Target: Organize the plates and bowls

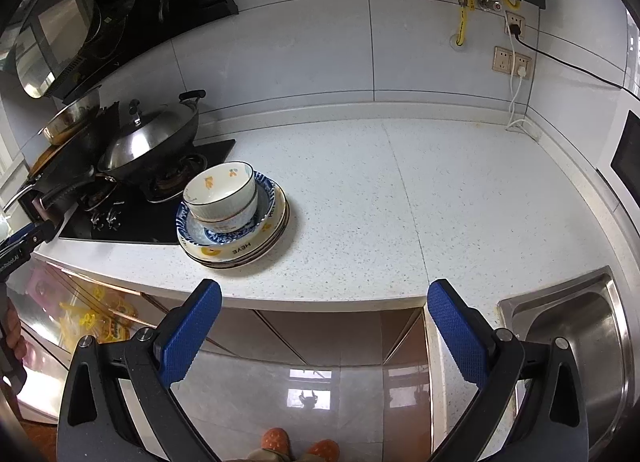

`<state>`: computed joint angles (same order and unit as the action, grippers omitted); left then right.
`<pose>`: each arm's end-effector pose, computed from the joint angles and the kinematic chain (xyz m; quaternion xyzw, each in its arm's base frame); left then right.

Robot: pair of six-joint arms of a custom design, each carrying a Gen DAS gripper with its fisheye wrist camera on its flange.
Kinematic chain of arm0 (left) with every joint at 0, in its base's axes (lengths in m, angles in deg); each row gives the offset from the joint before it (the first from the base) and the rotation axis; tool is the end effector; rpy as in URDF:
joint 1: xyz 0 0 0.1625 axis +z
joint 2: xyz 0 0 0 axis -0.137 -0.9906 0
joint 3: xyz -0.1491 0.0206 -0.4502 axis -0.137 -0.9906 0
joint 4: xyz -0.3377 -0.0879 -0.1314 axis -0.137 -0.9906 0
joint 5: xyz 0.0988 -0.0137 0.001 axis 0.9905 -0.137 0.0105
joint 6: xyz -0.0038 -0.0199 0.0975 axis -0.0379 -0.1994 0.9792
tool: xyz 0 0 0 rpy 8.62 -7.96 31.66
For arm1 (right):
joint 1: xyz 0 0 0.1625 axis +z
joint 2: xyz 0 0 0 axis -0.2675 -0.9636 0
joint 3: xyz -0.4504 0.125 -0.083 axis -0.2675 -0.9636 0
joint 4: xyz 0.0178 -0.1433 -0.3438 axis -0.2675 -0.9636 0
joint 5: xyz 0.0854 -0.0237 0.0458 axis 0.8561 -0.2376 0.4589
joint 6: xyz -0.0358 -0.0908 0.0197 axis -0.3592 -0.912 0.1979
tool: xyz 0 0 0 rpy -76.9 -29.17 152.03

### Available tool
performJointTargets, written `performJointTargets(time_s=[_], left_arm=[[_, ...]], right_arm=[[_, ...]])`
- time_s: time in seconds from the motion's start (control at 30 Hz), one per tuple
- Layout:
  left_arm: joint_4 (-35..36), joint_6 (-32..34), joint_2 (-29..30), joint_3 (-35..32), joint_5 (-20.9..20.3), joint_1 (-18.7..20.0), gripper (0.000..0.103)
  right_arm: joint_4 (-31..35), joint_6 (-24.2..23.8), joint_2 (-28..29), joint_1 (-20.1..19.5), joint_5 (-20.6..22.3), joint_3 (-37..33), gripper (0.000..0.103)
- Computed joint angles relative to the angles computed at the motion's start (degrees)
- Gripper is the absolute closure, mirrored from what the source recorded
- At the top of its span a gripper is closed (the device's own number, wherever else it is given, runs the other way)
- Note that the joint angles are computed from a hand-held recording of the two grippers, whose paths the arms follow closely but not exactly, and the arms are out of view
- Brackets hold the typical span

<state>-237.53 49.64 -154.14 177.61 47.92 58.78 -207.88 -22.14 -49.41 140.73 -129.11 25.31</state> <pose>-0.0917 -0.4606 0.3973 0.1411 0.8313 -0.3956 0.3641 0.3753 -0.4366 0.1128 0.0993 -0.8775 0.3421 0.3210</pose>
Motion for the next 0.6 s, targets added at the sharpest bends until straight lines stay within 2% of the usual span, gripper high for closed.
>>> performJointTargets(time_s=[0.6], left_arm=[[2.38, -1.64, -1.46, -0.25, -3.32, 0.62, 0.026]], right_arm=[[0.01, 0.93, 0.94, 0.72, 0.51, -0.14, 0.001]])
